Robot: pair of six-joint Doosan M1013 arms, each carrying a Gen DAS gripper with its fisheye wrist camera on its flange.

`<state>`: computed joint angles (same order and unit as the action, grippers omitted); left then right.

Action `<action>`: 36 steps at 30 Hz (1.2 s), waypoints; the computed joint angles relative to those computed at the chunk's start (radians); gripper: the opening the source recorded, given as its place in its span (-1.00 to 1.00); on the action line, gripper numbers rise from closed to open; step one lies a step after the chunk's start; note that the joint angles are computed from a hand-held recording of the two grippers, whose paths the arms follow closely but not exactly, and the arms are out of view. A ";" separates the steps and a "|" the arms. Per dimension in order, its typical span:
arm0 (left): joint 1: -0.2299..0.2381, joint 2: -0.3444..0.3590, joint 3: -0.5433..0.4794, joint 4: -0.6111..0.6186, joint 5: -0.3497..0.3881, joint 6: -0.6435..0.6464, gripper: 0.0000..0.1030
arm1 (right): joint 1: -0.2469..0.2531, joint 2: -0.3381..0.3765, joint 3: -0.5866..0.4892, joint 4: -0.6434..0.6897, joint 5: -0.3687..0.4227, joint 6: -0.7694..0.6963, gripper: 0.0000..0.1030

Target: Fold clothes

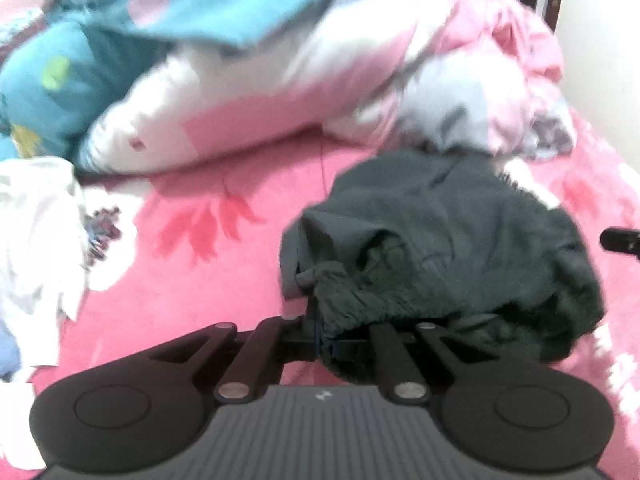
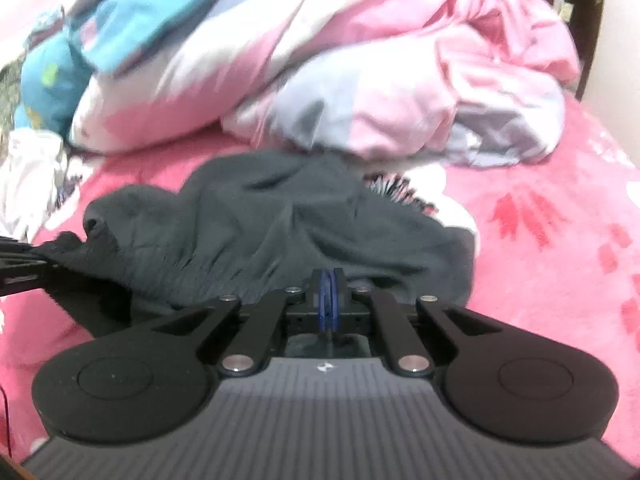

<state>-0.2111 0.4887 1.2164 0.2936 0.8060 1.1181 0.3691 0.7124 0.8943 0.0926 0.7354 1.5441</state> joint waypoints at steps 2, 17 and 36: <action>-0.006 -0.031 0.008 0.022 -0.009 -0.037 -0.90 | 0.000 -0.022 0.015 -0.013 -0.021 0.006 -0.97; -0.028 -0.137 0.021 0.010 0.036 -0.083 -0.90 | 0.030 -0.133 0.149 0.169 0.060 -0.187 0.08; -0.036 -0.185 0.045 0.098 0.112 -0.240 -0.90 | 0.113 -0.077 0.138 -0.407 0.150 0.332 -0.64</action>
<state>-0.2467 0.3039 1.2617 0.3920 0.9180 0.8780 0.4825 0.6353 1.0319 -0.3139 0.8855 1.8761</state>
